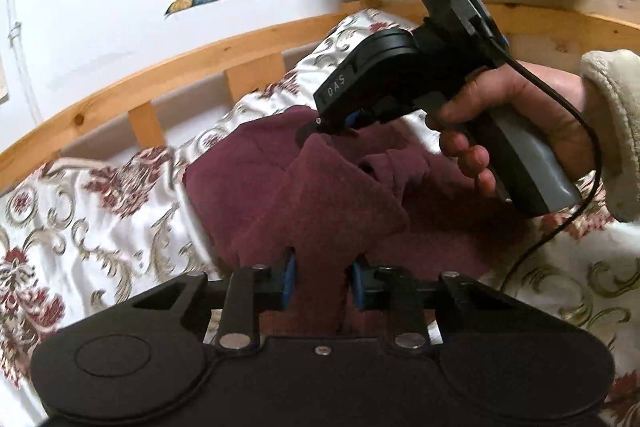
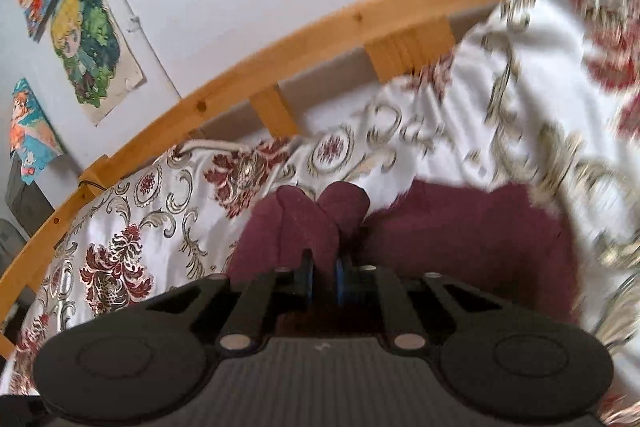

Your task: Fold small clothes

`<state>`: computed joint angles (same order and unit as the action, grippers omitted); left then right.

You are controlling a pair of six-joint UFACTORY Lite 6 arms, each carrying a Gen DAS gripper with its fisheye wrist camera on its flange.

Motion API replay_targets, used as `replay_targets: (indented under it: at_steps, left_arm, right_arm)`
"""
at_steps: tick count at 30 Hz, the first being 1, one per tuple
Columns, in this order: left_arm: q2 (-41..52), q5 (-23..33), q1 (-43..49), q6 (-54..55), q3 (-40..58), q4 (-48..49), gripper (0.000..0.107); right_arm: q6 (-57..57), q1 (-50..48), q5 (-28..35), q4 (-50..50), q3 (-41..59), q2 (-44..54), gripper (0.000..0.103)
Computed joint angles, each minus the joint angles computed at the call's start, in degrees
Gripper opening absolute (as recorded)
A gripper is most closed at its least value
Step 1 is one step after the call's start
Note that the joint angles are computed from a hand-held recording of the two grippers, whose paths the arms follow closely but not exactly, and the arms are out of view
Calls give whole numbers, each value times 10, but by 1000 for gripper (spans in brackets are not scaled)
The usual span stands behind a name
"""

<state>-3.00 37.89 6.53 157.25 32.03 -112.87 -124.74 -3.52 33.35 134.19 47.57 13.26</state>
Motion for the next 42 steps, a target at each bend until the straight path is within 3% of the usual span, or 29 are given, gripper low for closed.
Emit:
replay_targets:
  at_steps: [13, 21, 27, 31, 36, 40, 42]
  left_arm:
    - [-32, -46, -152, 47, -25, -86, 27]
    - [-1, -56, -171, 44, -18, -84, 28]
    - [-24, -61, -165, 11, -33, -58, 38]
    - [-45, -53, -138, -123, -23, 46, 49]
    - [-81, -27, -88, -260, -20, 144, 70]
    - [-89, -49, -62, -302, -13, 153, 81]
    - [-70, -55, -44, -308, 3, 145, 81]
  right_arm:
    - [6, -123, -8, -102, -57, -94, 12]
    - [-58, -156, 8, -66, -105, -90, 12]
    - [-99, -161, 23, -19, -120, -63, 13]
    - [-114, -158, 24, -9, -119, -61, 13]
    - [-162, -139, 9, 28, -114, -71, 13]
    - [-166, -141, 12, 34, -116, -67, 13]
    - [-177, -142, 18, 42, -127, -73, 14]
